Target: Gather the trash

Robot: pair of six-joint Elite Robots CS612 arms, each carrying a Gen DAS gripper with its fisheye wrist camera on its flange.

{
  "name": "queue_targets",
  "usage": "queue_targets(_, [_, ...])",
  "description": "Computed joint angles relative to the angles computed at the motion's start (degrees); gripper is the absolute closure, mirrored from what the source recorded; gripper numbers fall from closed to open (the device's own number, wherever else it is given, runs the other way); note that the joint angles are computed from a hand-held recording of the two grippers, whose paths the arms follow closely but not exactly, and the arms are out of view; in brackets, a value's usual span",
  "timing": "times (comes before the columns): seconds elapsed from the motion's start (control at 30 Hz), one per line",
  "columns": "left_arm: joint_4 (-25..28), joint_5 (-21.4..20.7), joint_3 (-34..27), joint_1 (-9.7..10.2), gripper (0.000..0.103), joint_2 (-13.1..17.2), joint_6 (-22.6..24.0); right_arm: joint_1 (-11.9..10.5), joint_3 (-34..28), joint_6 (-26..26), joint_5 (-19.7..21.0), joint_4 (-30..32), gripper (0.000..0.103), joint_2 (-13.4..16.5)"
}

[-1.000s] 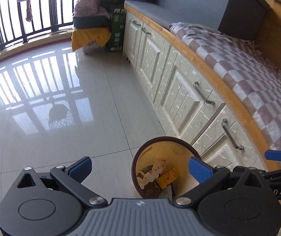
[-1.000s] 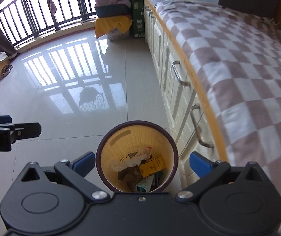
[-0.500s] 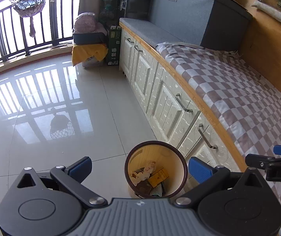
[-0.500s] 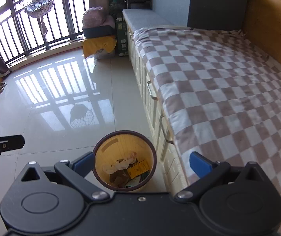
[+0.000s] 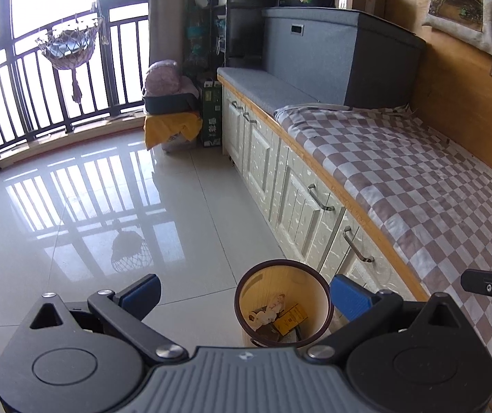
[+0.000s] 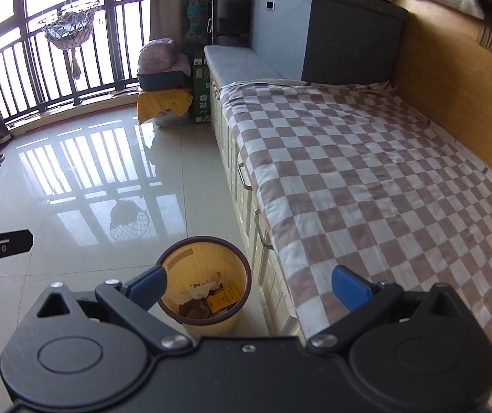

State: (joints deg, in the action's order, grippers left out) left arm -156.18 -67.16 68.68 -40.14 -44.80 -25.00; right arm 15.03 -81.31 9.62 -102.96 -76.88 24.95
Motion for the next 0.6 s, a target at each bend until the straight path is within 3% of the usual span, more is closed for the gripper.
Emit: queue_targets(0.6, [-6.1,5.2,7.4,-3.46,0.0,-3.2,3.9,0.9,-10.4,4.0,-3.9,1.4,0.0,4.6])
